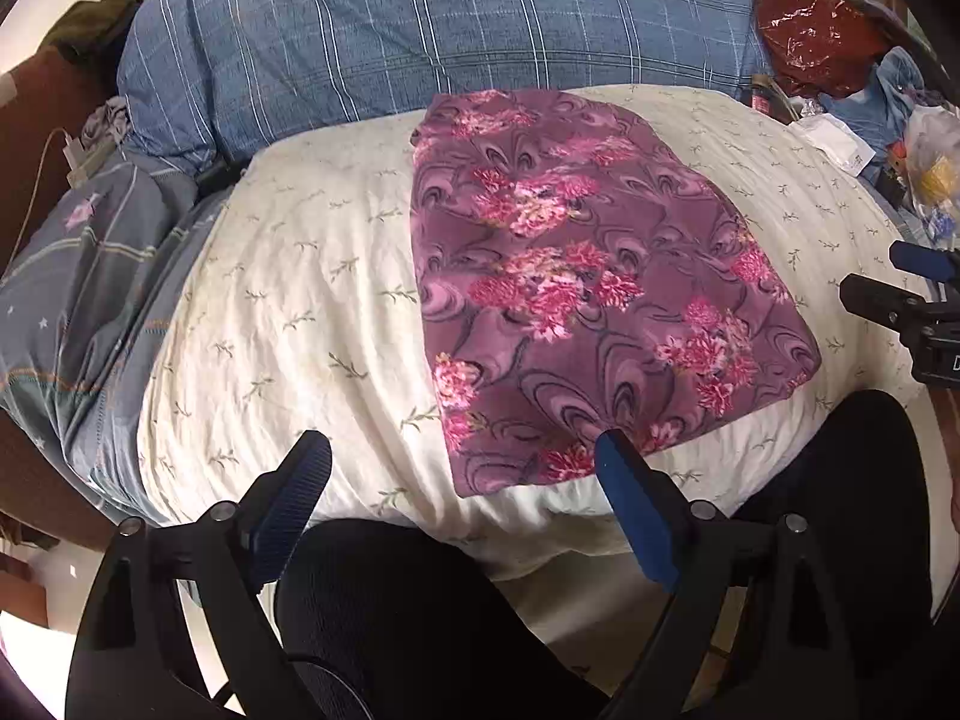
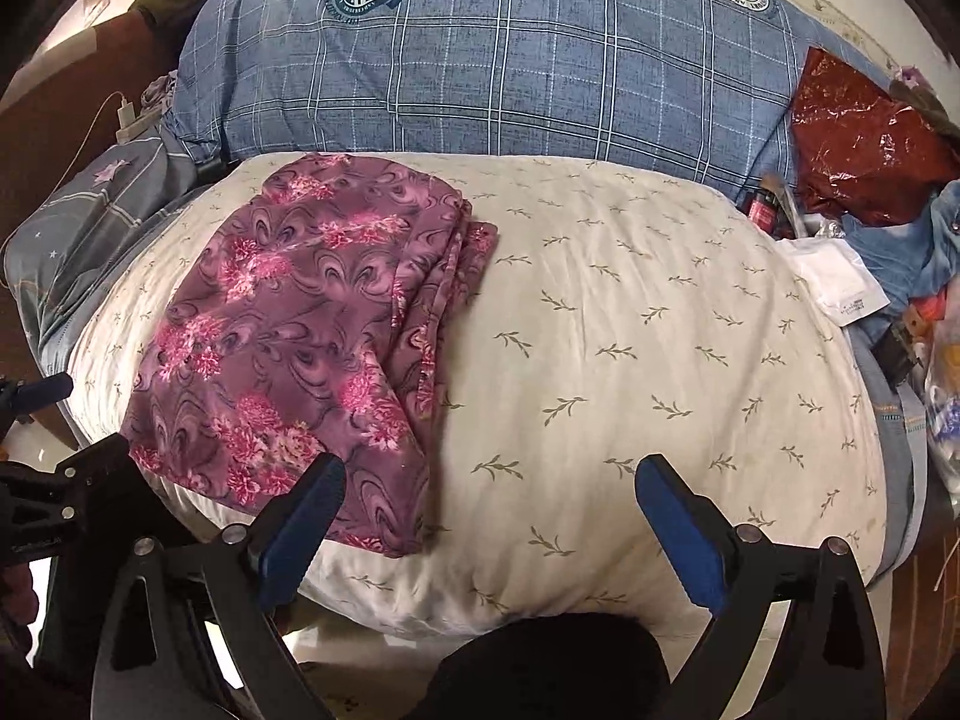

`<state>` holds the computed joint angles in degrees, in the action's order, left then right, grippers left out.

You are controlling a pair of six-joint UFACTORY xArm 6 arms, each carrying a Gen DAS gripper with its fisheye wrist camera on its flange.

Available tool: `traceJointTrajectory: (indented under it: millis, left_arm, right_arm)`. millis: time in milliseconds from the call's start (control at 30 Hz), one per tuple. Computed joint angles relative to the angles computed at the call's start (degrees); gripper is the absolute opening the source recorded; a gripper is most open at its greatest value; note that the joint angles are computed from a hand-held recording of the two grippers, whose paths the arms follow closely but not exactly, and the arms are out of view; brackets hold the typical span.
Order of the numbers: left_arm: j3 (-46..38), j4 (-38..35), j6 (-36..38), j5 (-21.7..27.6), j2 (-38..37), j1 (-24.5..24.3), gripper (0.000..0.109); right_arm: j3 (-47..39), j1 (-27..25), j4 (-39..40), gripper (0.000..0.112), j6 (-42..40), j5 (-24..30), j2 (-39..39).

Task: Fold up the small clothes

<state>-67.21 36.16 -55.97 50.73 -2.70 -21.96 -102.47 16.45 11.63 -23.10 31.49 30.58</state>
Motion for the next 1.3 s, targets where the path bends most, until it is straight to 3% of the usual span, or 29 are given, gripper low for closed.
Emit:
traceJointTrajectory:
  millis: [200, 400, 633, 867, 1033, 1300]
  left_arm:
    - [-2.1, 0.0, -0.8, 2.4, 1.3, -0.6, 0.091]
    - [-3.4, -4.5, 1.5, 0.7, 1.8, 0.0, 0.090]
    - [-4.8, -6.3, 0.5, 2.3, 2.9, -0.4, 0.090]
    - [-6.4, -4.8, 2.5, 4.2, 3.4, -1.4, 0.091]
    - [-8.0, -5.9, 6.1, 4.1, 4.7, -1.3, 0.090]
    - [-7.7, -6.1, 6.5, 1.0, 5.2, -0.8, 0.091]
  right_arm:
    - [0.5, -0.9, 2.1, 0.098, -0.1, -0.4, -0.1]
    - [1.8, -1.4, 4.9, 0.098, -2.0, 1.8, -1.2]
    - [6.7, -1.4, 4.4, 0.098, -4.3, -2.3, -4.4]
    - [6.2, -1.7, 7.5, 0.098, -5.2, -2.0, -4.4]
    - [4.4, -1.4, 4.5, 0.098, -3.3, -2.3, -3.5]
    - [-1.0, -1.7, 1.7, 0.098, -0.8, 2.0, -0.8]
